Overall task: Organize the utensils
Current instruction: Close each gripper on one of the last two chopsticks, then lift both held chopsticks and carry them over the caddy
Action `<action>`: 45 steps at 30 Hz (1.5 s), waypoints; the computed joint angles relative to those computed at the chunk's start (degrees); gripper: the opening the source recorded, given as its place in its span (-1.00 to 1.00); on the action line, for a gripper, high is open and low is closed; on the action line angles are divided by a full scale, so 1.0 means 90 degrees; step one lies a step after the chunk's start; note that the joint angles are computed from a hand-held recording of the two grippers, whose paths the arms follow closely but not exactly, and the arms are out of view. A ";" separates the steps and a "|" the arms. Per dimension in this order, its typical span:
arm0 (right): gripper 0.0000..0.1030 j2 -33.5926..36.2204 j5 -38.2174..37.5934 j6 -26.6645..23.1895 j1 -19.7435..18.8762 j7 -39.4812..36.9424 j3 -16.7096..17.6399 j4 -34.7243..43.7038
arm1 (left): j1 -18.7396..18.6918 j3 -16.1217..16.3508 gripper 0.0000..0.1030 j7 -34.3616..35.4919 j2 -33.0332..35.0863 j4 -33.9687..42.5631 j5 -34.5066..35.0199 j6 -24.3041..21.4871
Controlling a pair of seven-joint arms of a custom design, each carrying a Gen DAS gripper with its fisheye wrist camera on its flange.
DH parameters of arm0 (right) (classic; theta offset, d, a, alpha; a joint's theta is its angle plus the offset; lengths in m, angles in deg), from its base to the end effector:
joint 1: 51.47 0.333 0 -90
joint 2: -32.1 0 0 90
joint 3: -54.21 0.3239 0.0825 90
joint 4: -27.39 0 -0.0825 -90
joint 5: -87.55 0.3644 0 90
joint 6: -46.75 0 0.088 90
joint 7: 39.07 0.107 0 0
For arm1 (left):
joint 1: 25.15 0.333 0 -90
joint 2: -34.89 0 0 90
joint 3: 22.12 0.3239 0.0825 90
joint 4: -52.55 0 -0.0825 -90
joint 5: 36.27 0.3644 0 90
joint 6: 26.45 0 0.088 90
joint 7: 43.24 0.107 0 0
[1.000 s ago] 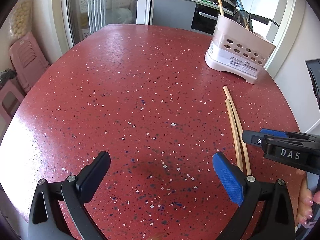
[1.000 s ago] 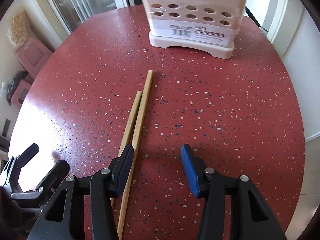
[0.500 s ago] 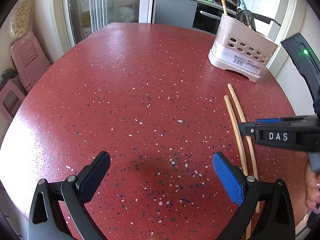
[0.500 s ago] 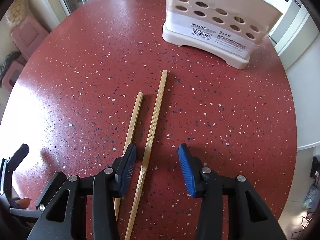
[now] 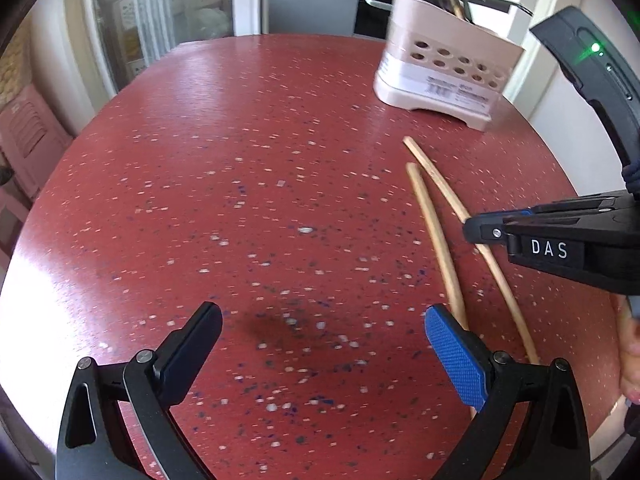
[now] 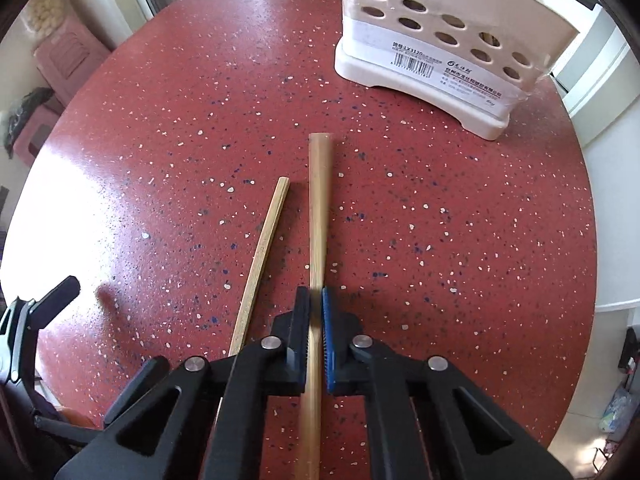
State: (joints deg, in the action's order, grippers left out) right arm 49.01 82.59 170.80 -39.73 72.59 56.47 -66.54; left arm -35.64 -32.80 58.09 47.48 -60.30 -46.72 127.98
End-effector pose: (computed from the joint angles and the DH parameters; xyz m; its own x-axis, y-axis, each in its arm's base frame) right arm 0.6353 0.1520 0.4825 -0.0941 -0.9954 -0.0194 -0.9668 0.0960 -0.2369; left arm 0.5865 -0.2132 0.4376 -0.4175 -0.9040 0.0920 -0.8062 0.3218 -0.4964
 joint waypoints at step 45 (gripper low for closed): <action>-0.88 -0.3367 0.3220 0.3329 -0.0202 -0.2330 -0.0888 -0.4287 | -0.0043 -0.0561 -0.31 0.2181 -0.0264 0.0440 -0.2537 -0.0036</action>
State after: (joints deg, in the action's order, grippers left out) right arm 18.71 111.57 200.76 -41.55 51.62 48.47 -105.12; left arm -36.03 -37.85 77.72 45.11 -56.34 -69.55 127.66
